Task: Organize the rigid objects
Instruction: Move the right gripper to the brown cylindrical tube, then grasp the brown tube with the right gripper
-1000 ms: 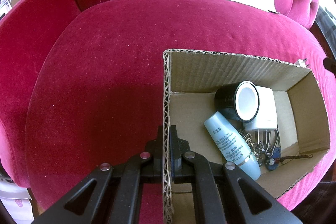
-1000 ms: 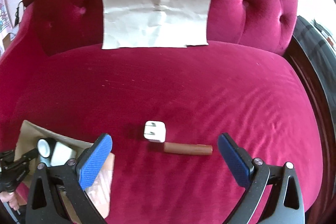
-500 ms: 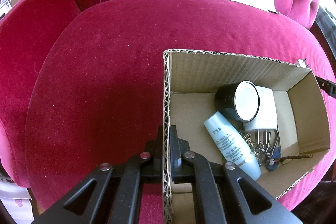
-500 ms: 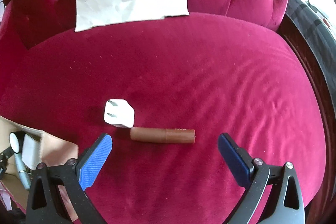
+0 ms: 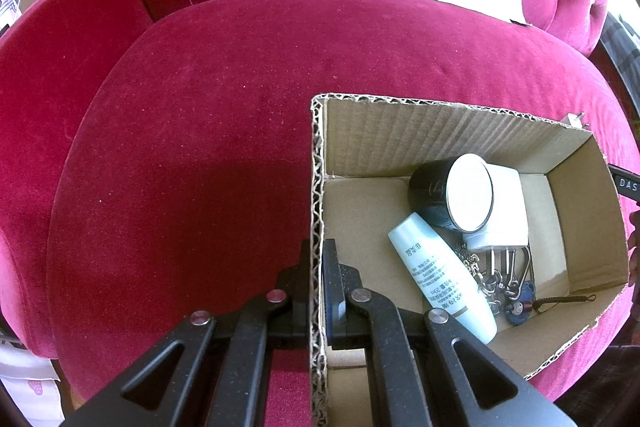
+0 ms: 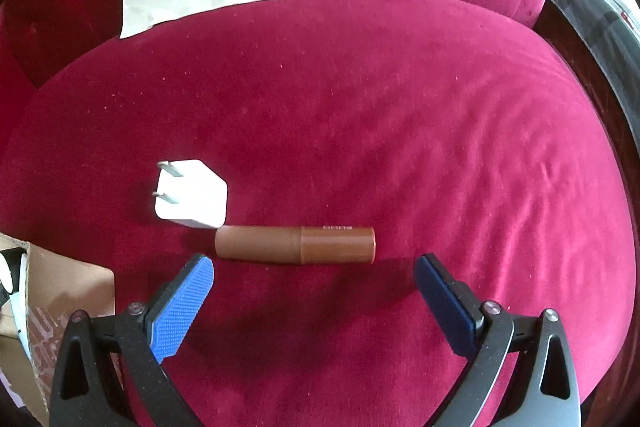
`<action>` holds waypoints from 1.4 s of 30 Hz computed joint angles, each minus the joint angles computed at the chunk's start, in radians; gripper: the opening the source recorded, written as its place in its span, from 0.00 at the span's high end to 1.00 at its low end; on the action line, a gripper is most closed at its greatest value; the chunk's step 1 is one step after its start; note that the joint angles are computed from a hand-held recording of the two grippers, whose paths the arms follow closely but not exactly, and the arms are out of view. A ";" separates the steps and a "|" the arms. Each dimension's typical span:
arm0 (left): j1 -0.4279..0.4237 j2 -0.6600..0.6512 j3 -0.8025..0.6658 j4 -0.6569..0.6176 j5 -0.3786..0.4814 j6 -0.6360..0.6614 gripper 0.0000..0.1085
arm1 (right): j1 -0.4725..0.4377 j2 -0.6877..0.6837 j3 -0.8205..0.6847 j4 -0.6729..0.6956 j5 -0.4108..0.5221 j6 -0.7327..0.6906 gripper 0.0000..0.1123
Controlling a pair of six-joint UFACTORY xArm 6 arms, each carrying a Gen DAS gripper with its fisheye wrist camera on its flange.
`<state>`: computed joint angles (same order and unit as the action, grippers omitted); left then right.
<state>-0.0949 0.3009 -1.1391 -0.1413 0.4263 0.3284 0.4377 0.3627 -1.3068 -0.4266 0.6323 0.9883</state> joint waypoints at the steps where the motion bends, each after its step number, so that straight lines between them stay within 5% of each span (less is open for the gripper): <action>1: -0.007 0.005 -0.004 0.006 -0.001 -0.011 0.97 | 0.000 0.002 -0.003 -0.007 0.001 0.006 0.09; 16: -0.001 0.000 -0.002 0.003 0.000 -0.006 0.97 | 0.007 0.038 -0.058 -0.011 0.028 0.051 0.09; 19: -0.001 0.002 -0.004 0.003 0.001 -0.005 0.97 | 0.009 0.023 -0.050 -0.010 0.041 0.056 0.17; 21: 0.000 0.003 -0.006 0.004 0.000 -0.004 0.97 | 0.014 0.011 -0.045 -0.018 0.040 0.061 0.32; 32: 0.005 -0.012 0.009 0.003 0.001 0.002 0.97 | 0.020 -0.007 -0.041 0.033 0.050 0.038 0.32; 42: 0.006 -0.008 0.004 0.002 0.003 0.004 0.97 | 0.032 -0.038 -0.089 0.093 0.154 -0.030 0.32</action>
<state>-0.0890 0.2926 -1.1356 -0.1390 0.4294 0.3328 0.4699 0.3242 -1.3958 -0.3337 0.7862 0.9581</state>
